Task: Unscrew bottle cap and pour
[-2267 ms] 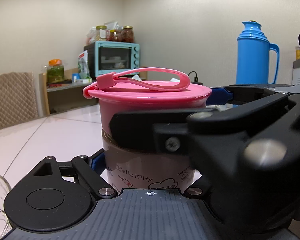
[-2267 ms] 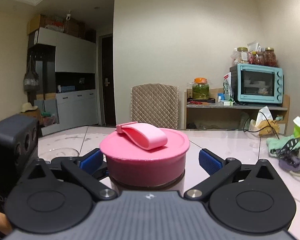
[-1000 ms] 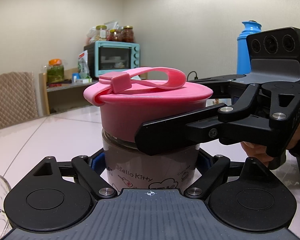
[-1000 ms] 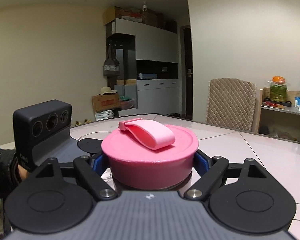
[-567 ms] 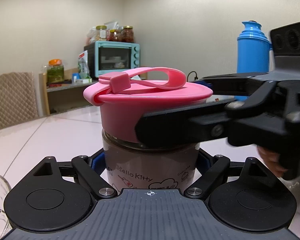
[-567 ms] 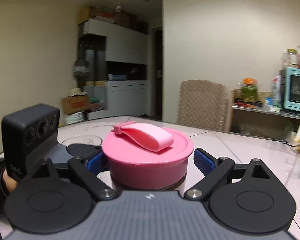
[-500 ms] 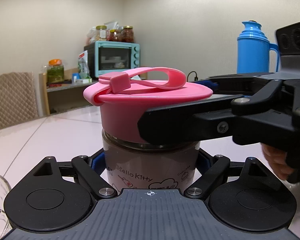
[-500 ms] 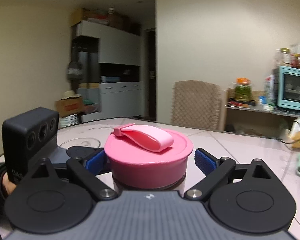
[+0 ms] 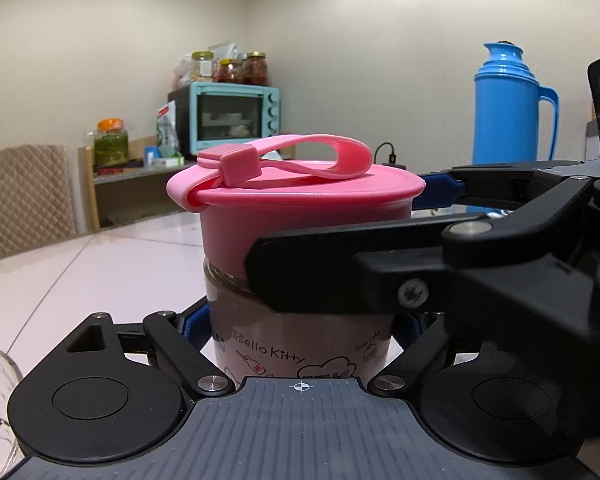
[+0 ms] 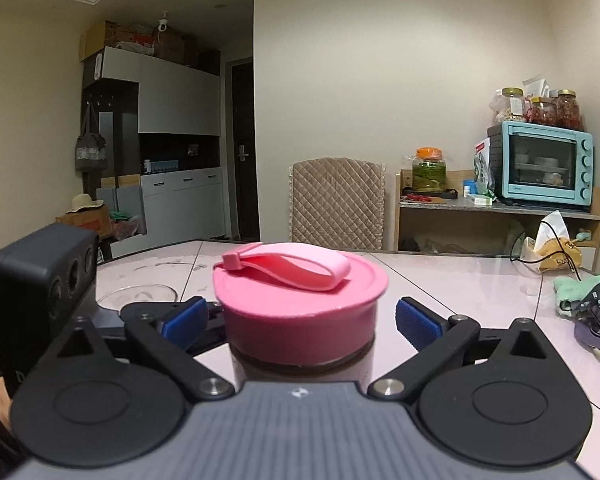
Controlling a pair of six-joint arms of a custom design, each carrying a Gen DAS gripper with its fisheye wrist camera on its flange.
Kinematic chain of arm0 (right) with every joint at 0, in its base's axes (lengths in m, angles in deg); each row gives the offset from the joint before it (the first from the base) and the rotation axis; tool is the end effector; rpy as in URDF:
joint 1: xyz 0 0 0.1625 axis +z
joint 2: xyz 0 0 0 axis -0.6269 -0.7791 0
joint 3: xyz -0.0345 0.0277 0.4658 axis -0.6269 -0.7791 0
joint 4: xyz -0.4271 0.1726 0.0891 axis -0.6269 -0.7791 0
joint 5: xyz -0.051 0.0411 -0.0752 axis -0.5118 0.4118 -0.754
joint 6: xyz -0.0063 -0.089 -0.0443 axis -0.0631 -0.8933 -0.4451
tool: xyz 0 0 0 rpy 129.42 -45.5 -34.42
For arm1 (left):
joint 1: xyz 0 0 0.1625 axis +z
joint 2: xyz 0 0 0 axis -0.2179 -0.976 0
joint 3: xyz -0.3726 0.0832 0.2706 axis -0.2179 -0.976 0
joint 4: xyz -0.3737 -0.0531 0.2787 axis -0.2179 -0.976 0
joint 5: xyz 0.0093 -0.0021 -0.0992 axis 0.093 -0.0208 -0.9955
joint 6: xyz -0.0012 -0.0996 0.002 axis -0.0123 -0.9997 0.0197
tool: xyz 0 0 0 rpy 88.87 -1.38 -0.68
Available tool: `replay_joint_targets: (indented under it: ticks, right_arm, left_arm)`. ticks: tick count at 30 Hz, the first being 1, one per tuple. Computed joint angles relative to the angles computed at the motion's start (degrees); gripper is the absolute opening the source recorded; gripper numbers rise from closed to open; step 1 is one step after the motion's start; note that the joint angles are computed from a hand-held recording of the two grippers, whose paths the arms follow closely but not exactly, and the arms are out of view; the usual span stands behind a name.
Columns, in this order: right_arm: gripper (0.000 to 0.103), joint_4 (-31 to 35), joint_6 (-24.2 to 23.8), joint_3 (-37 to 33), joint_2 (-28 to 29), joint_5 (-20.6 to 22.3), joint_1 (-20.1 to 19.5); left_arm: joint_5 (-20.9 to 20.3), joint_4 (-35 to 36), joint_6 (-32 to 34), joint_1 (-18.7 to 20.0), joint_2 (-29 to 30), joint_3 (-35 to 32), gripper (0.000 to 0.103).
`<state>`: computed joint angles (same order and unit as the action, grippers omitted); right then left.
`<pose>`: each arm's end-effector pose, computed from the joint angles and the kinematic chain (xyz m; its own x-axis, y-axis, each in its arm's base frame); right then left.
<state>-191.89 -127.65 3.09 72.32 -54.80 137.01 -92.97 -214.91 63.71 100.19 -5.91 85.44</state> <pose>0.2308 -0.7588 -0.0881 -0.7031 -0.2707 0.6575 -0.7111 0.2648 -0.6513 0.0729 -0.8321 0.1644 -0.4554 0.7653 -0.4548 0.8441 0.2089 -0.4937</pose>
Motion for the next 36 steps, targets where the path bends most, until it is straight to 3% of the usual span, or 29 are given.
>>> replay_joint_targets:
  ticks: [16,19,22,27,30,36]
  right_arm:
    - [0.101,-2.4,1.0,-3.6,2.8,-2.6,1.2]
    - [0.098,-2.6,0.9,-3.8,3.0,-2.9,1.2]
    - [0.086,-2.6,1.2,-3.5,2.9,-3.3,1.2]
    - [0.085,-1.6,0.6,-2.5,2.0,-2.1,0.7]
    - [0.085,0.5,-0.5,-0.9,0.5,0.5,0.0]
    - [0.085,12.1,-4.8,3.3,-5.5,14.8,-4.6]
  left_arm:
    - [0.0,0.0,-0.1,0.0,-0.1,0.1,0.090]
    - [0.0,0.0,-0.1,0.0,-0.1,0.1,0.090]
    - [0.0,-0.1,-0.1,0.0,-0.1,0.2,0.090]
    - [0.0,0.0,-0.1,0.0,-0.1,0.2,0.090]
    - [0.0,-0.1,-0.1,-0.1,-0.2,0.3,0.090]
    - [0.0,-0.2,-0.2,-0.1,-0.3,0.5,0.090]
